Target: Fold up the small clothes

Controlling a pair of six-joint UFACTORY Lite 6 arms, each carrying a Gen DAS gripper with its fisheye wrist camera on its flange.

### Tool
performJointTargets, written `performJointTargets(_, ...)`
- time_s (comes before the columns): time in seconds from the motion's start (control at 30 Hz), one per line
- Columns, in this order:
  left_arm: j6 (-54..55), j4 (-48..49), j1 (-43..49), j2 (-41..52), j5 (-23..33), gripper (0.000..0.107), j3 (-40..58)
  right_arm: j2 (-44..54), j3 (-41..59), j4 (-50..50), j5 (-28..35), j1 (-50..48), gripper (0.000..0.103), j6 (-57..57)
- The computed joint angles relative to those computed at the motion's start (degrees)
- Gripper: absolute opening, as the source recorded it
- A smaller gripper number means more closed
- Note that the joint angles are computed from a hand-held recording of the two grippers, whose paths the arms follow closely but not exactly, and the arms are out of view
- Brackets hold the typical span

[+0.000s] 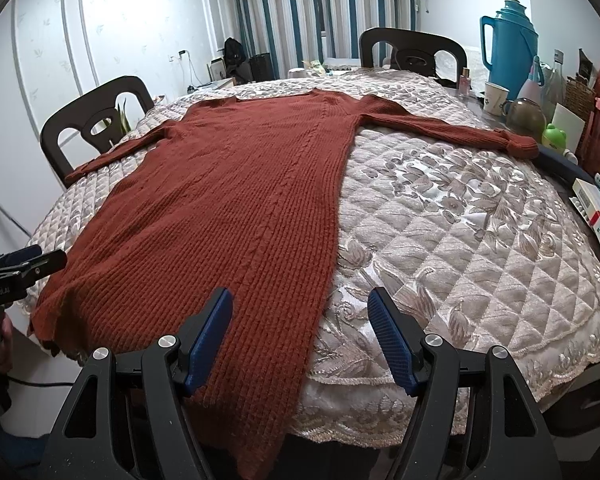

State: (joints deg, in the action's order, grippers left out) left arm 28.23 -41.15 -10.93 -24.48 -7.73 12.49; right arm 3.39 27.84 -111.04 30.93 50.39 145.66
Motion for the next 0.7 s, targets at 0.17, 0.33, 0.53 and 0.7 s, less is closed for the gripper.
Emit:
performJointTargets(0.17, 0.2, -0.2, 0.0, -0.3, 0.1, 0.103, -0.3, 0.3, 0.2, 0.3, 0.4, 0.2, 0.07, -0.2)
performJointTargets(0.33, 0.0, -0.1, -0.3, 0.2, -0.1, 0.103, 0.0, 0.3, 0.3, 0.3, 0.4, 0.1, 0.07, -0.3)
performJointTargets(0.53, -2.1, 1.9, -0.3, 0.6, -0.3, 0.103, 0.0, 0.5, 0.5, -0.4, 0.1, -0.1, 0.07, 0.0)
performJointTargets(0.7, -1.9, 1.6, -0.5, 1.4, -0.9, 0.103, 0.3, 0.7, 0.8, -1.0, -0.2, -0.6, 0.07, 0.3)
